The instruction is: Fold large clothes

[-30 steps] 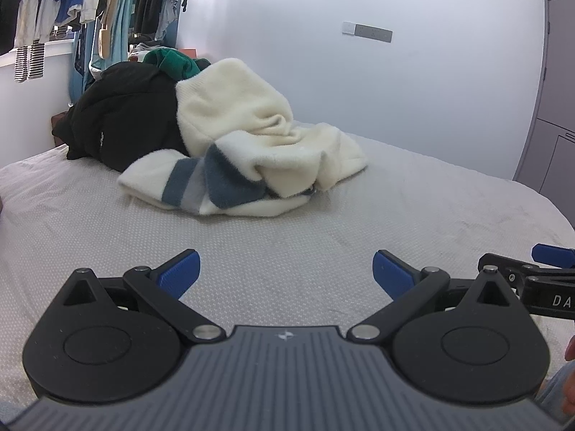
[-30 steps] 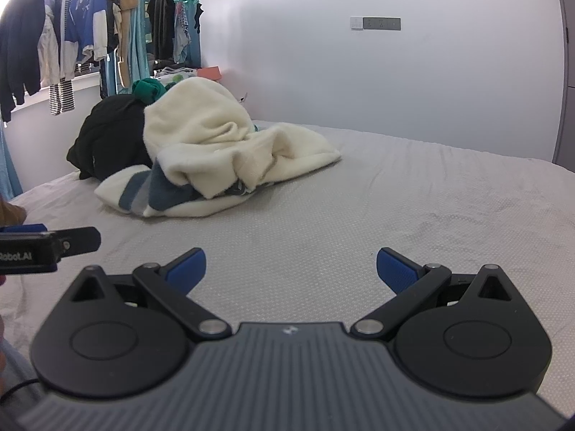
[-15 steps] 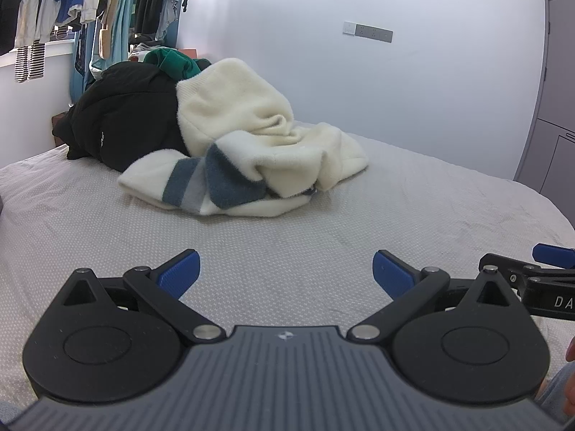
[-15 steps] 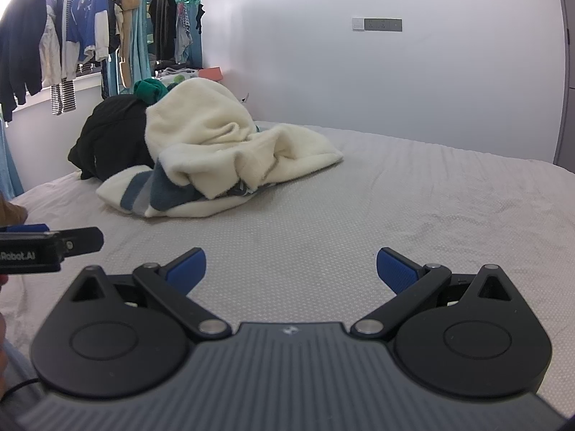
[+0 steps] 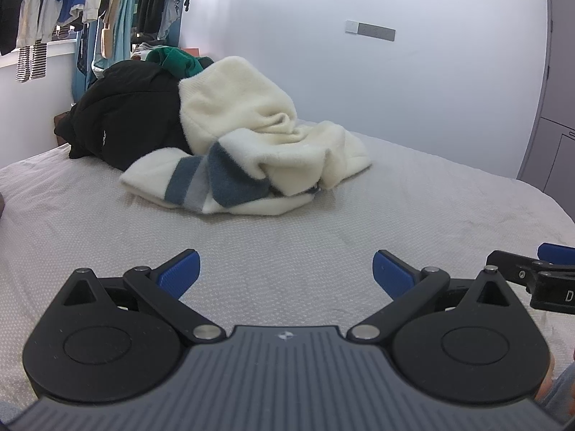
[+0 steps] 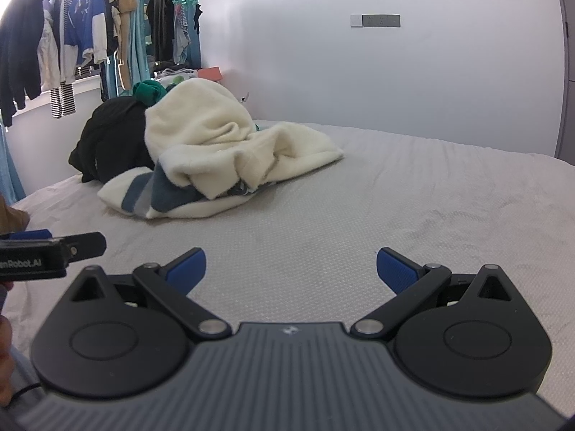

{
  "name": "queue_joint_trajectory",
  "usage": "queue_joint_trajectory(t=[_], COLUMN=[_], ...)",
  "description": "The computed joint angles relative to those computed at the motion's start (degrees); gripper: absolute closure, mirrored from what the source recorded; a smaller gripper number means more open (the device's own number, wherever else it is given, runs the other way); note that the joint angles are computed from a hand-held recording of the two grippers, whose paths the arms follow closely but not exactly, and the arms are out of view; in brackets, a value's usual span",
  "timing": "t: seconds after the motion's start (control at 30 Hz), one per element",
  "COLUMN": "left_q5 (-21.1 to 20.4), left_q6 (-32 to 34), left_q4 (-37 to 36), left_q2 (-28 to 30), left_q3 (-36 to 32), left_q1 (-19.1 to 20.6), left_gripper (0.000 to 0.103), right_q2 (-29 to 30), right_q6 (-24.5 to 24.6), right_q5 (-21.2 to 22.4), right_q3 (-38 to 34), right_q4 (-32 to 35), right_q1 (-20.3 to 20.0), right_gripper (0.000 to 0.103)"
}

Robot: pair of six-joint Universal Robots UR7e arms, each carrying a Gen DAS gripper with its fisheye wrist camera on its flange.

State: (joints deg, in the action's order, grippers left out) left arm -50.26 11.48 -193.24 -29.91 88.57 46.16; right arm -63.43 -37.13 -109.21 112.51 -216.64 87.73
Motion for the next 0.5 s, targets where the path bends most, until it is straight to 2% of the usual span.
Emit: queue_joint_trajectory(t=[0.5], left_q5=[-0.3], left_q6=[0.3], left_q4=[-0.4], left_q2=[0.3], left_q3=[-0.3], left_q1=[0.2], left_gripper=[0.0], right_q2=[-0.3], right_q6=[-0.3], right_q5=[0.3], right_q3=[0.2], right_q4=[0.5], right_q1=[0.0], right_gripper=[0.0])
